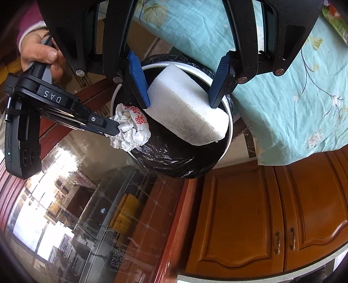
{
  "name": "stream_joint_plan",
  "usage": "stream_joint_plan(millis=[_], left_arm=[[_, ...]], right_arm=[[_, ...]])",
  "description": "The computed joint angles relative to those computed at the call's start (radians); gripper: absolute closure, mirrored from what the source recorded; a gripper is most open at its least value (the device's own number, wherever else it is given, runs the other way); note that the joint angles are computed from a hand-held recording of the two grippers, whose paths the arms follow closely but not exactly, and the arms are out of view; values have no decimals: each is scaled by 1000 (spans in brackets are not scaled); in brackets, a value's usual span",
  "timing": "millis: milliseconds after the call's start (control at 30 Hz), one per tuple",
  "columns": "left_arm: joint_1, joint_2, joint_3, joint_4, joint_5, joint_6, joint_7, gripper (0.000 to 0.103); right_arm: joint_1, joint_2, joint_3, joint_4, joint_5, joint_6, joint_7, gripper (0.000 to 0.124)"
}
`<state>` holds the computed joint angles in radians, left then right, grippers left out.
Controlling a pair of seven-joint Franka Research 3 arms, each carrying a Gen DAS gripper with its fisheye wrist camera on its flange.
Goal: Collect trash
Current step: 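Carry the sponge and tissue over the bin and open both tools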
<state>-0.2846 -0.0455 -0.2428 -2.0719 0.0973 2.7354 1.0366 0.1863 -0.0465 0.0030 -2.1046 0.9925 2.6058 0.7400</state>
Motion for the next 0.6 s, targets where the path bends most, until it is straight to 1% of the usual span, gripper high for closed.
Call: stream_joint_plan(millis=[133, 300, 400, 500, 600], left_arm=[[-1, 42, 1, 52, -55, -40, 55, 45], [6, 74, -5, 90, -119, -74, 107, 42], [4, 84, -8, 109, -85, -104, 90, 38], [3, 78, -10, 103, -76, -113, 85, 36], [5, 87, -10, 108, -77, -116, 80, 36]], right_arm=[[-9, 37, 1, 47, -67, -14, 42, 96], [-20, 72, 9, 88, -129, -24, 87, 96], [-25, 90, 14, 106, -141, -31, 98, 93], [-33, 101, 16, 116, -131, -46, 104, 82], [-38, 99, 19, 112, -116, -44, 101, 82]])
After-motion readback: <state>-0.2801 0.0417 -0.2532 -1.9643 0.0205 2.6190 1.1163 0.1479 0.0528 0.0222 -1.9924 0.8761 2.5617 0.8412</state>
